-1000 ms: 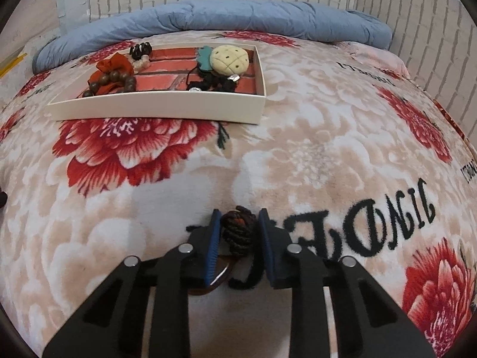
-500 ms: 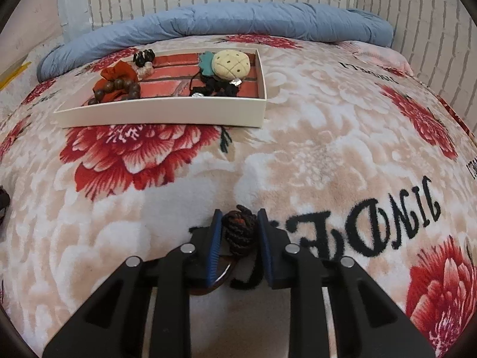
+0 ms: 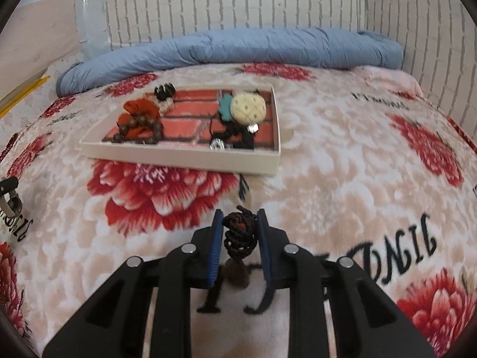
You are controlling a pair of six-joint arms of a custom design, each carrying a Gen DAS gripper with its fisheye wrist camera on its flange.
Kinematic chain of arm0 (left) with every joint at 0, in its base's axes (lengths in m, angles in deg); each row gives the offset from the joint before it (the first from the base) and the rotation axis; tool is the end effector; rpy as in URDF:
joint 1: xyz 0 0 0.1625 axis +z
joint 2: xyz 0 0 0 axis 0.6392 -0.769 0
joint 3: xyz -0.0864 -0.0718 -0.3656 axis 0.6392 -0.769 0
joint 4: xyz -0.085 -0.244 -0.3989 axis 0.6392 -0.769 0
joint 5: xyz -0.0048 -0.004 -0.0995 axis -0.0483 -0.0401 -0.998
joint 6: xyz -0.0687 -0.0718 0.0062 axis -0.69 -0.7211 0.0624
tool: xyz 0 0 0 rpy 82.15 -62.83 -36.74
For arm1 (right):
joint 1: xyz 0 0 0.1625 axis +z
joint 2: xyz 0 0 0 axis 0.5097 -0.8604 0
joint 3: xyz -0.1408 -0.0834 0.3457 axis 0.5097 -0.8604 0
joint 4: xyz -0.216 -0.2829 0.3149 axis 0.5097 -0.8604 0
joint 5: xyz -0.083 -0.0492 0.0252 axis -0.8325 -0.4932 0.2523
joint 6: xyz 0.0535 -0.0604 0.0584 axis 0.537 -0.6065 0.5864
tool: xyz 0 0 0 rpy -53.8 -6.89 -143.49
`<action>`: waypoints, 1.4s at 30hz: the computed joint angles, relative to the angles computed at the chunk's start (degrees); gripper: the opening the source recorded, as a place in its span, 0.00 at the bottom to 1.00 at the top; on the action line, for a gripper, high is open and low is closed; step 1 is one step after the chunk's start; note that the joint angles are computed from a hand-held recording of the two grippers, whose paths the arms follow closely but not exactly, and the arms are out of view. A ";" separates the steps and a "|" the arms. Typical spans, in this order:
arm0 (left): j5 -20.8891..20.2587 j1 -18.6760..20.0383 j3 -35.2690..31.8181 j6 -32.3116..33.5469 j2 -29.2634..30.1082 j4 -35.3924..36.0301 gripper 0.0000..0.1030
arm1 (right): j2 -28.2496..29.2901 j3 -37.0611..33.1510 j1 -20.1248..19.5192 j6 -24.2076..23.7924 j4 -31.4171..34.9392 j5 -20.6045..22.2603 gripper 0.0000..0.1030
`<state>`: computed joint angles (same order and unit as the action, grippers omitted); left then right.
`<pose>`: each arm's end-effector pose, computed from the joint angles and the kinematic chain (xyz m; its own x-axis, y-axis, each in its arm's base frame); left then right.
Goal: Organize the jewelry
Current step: 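Lower the watch strap and pendant into the tray and open both tools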
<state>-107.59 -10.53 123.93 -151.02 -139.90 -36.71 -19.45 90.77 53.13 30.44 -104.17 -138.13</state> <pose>-0.3554 -0.4555 0.1027 -0.7150 -0.3797 -0.5870 0.2738 0.6204 -0.7349 0.0507 -0.5917 0.3385 -0.6750 -0.3571 0.6456 -0.6885 0.6195 -0.3771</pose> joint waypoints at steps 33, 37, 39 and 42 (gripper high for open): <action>-0.75 12.03 -29.19 68.17 30.65 -57.99 0.11 | 18.85 -20.33 3.89 2.73 1.24 4.31 0.22; -1.52 13.46 -29.85 70.31 31.88 -59.79 0.12 | 19.50 -21.09 3.61 2.97 1.19 4.53 0.22; -2.15 14.12 -29.64 71.24 32.01 -61.10 0.12 | 19.96 -21.52 3.56 2.99 1.74 4.08 0.22; -2.63 14.79 -29.52 71.85 32.27 -61.86 0.12 | 21.06 -22.16 3.55 2.69 2.20 2.85 0.22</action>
<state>-110.22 4.26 94.41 -79.17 -107.64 -98.57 1.61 68.61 56.68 33.13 -101.96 -135.28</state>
